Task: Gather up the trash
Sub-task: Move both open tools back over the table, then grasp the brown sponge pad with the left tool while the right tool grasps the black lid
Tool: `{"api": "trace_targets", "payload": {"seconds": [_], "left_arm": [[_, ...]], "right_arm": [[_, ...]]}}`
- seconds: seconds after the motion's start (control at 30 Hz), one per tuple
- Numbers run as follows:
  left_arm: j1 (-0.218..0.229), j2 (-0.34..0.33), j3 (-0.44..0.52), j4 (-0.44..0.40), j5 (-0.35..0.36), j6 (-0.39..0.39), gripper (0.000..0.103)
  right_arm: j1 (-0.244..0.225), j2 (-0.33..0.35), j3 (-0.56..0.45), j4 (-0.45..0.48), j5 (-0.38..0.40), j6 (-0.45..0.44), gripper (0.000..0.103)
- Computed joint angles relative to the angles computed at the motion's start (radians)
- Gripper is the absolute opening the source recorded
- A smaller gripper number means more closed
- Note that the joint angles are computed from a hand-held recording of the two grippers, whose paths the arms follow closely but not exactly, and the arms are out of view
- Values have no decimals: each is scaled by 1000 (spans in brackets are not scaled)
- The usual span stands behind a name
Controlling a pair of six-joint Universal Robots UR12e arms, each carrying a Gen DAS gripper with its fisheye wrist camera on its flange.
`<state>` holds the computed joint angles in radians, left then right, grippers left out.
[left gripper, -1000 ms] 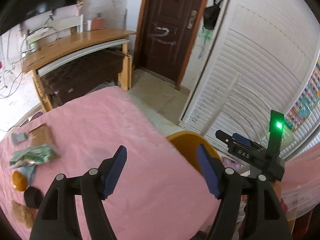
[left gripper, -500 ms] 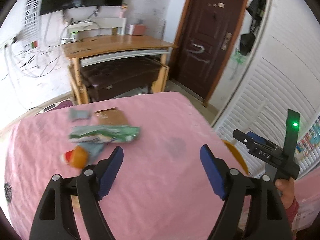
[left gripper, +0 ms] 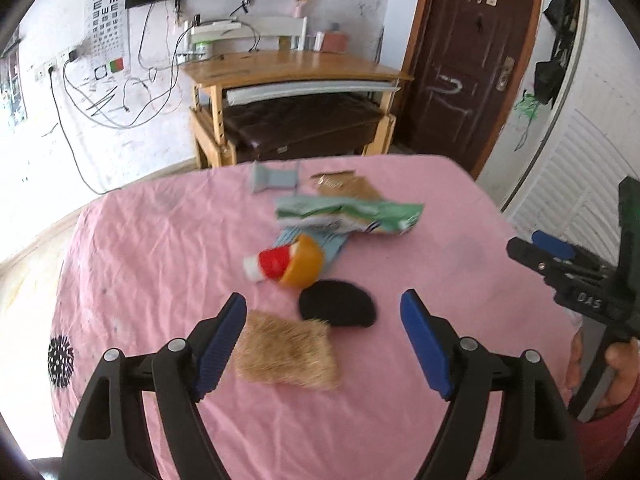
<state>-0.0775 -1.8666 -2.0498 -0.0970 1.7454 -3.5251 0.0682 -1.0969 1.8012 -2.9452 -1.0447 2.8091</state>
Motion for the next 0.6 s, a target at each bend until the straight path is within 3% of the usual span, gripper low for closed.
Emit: {"api": "trace_targets", "payload": {"seconds": [0.47,0.6], "left_arm": [[27,-37,-15,-32,-59,26,75],[25,-42,-21,-7,-44,24,72]], "right_arm": [[43,-7,9,45,-26,-78,87],[56,-7,11,58,-33,-99,87]]}}
